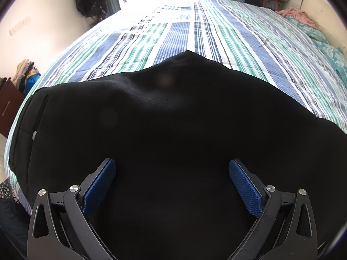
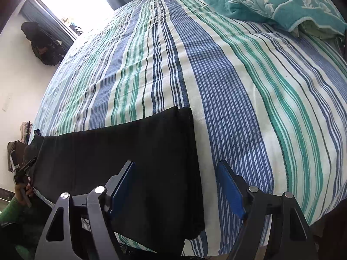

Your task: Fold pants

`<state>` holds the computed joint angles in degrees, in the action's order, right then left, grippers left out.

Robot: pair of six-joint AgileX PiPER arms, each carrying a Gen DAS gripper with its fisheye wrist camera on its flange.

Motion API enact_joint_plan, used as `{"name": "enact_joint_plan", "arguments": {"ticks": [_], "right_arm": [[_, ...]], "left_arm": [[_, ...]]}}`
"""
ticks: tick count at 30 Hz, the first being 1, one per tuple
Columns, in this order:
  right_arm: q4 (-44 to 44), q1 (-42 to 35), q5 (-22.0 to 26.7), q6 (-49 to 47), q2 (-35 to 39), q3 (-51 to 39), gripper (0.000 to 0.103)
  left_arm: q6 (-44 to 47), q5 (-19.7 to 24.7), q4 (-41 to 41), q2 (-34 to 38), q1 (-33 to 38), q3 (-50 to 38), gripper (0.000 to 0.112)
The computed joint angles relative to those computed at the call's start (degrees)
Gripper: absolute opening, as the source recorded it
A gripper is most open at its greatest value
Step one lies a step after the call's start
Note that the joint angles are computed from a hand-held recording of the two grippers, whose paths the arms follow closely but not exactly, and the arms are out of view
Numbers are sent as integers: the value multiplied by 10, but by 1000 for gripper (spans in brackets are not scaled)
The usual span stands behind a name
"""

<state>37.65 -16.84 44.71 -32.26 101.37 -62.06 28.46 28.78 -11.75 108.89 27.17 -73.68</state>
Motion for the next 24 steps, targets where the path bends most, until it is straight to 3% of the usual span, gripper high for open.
{"name": "enact_joint_plan", "arguments": {"ticks": [1,7,9,11,14,18,21,24], "right_arm": [[38,-13,30,-36,15,-9,64],[134,-63,150,-111,79,-42,63],[150,-63,139,-110,82,-30,56],[144,-52,100,-83,72,-15,31],[174,-47,81,-70,63,9,16],[261,-48,80,-83,30,54,15],[364,-32,104,-120,-11,92,15],[446,19,121,-132,-54,117,15]], "left_arm": [[-2,-1,2,0,-1,0,103],[-11,-10,9,-1,-3,5,103],[-11,-15,9,-1,-3,8,103],[-11,-17,8,-2,-3,10,103],[-7,-15,4,-1,-2,9,103],[-7,5,4,0,0,-3,103],[-19,65,11,-2,6,-32,101],[61,110,-79,-26,44,-29,101]]}}
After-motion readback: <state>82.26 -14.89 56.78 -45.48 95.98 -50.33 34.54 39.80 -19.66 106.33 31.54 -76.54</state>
